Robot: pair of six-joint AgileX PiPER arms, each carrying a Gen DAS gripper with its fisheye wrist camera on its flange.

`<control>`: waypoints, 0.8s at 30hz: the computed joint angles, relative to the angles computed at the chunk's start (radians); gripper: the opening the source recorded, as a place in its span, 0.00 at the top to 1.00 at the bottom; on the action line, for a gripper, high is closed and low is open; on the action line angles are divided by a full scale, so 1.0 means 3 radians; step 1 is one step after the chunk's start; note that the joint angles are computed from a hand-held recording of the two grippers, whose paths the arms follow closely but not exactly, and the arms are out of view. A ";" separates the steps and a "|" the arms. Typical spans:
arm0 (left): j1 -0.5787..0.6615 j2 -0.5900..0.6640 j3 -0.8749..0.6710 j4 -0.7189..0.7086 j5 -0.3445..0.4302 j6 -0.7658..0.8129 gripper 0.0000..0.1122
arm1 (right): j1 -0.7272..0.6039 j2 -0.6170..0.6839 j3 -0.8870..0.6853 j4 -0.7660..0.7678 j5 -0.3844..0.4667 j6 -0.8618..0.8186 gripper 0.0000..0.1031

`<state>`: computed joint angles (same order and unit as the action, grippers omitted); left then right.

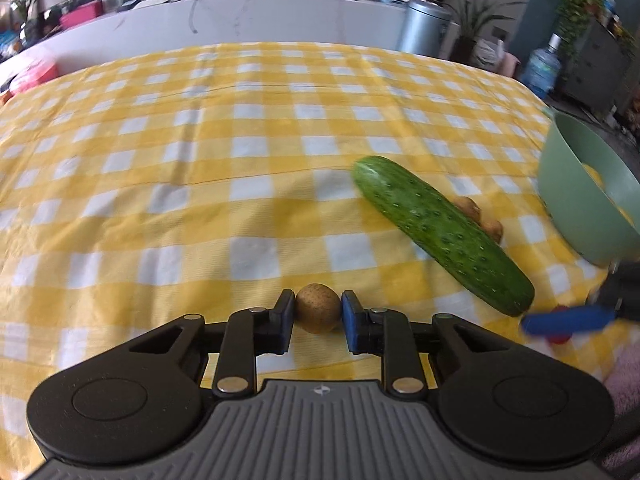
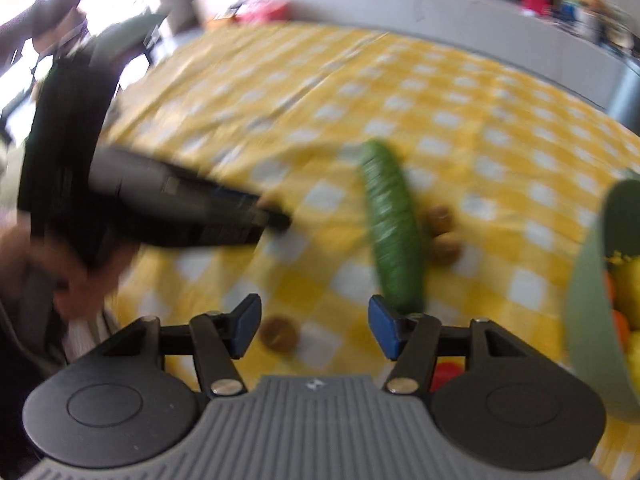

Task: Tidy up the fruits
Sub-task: 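Grasp a brown kiwi with the left tool while the right tool grasps another kiwi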

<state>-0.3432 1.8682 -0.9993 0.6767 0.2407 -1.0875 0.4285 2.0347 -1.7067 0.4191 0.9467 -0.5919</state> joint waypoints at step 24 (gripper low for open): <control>0.0050 -0.0046 0.0037 0.0350 0.0023 -0.0503 0.75 | 0.0188 0.0206 -0.0127 -0.0287 0.0096 0.0061 0.77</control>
